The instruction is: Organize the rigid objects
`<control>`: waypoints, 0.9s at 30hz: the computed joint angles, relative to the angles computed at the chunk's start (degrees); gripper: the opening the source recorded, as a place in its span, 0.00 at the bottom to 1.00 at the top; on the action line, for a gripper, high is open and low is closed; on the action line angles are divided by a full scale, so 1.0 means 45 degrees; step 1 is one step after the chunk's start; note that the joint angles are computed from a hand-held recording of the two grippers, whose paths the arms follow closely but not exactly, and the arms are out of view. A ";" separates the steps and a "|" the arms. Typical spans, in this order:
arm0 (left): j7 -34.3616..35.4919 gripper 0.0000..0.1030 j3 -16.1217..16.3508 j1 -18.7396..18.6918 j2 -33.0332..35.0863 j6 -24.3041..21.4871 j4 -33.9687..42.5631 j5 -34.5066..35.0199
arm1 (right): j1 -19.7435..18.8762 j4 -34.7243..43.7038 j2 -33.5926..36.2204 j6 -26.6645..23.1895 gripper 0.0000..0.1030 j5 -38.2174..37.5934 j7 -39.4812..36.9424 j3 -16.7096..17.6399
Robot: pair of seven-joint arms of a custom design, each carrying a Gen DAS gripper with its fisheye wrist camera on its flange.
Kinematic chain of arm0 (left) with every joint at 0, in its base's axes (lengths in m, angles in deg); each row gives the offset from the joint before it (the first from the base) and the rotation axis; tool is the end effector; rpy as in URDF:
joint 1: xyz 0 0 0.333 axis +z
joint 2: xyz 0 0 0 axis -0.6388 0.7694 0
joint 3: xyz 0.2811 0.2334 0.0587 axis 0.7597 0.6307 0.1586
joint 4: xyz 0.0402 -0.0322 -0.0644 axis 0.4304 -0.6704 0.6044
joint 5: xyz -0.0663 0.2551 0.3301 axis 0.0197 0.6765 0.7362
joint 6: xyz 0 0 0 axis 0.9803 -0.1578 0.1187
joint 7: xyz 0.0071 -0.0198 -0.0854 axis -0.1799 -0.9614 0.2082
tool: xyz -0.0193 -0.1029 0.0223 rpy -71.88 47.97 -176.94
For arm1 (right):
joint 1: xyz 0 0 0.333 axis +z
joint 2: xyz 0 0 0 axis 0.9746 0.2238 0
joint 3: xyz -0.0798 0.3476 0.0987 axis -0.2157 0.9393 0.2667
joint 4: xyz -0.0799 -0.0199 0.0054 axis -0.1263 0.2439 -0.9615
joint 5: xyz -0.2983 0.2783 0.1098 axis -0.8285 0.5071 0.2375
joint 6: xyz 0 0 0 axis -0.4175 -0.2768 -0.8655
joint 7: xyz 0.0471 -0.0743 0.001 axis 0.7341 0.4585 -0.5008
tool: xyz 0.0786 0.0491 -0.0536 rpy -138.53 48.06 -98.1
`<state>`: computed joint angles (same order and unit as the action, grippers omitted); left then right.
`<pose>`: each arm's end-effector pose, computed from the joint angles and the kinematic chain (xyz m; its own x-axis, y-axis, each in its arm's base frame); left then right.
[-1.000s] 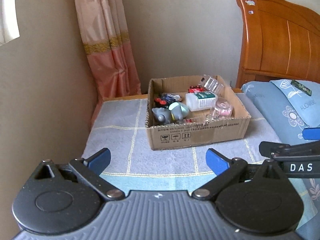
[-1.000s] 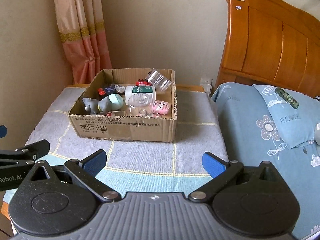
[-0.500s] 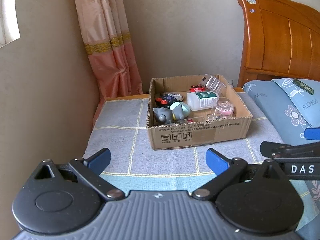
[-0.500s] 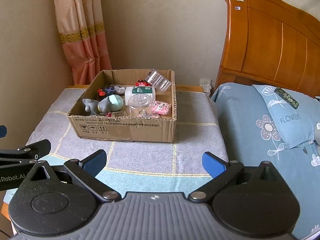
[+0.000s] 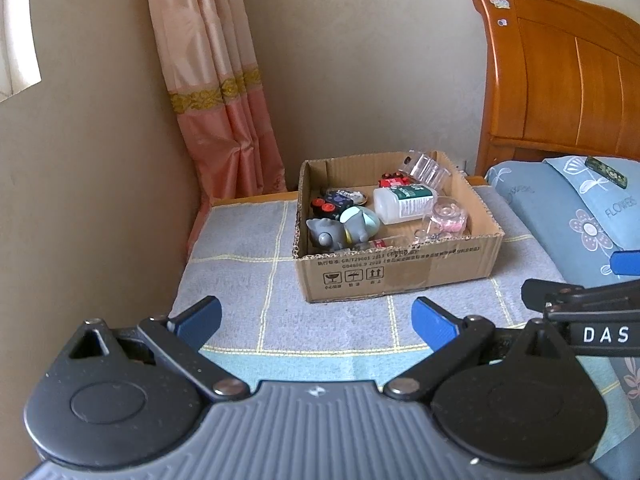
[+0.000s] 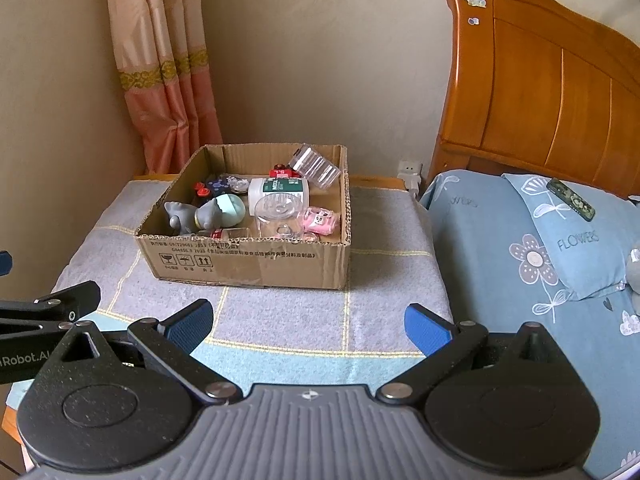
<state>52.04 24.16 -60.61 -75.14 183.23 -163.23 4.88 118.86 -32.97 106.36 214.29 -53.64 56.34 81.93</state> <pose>0.5550 -0.3321 0.5371 0.4180 -0.9024 -0.1047 -0.6147 -0.1961 -0.7640 0.6337 0.5226 0.5334 0.4358 -0.9000 0.0105 -0.6071 -0.3026 -0.7347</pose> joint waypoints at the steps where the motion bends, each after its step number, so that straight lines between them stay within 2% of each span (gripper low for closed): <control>1: -0.0013 0.98 -0.0005 -0.0011 -0.0007 -0.0011 -0.0003 0.0026 | 0.0013 -0.0026 -0.0021 0.0034 1.00 -0.0015 0.0030 -0.0020; 27: 0.0010 0.98 -0.0024 -0.0074 0.0025 -0.0125 0.0101 0.0035 | 0.0054 -0.0180 -0.0134 0.0164 1.00 -0.0241 0.0243 -0.0098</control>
<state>52.09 24.05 -60.95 -75.02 182.67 -162.78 5.04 119.10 -33.78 105.76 215.03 -54.73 57.43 81.49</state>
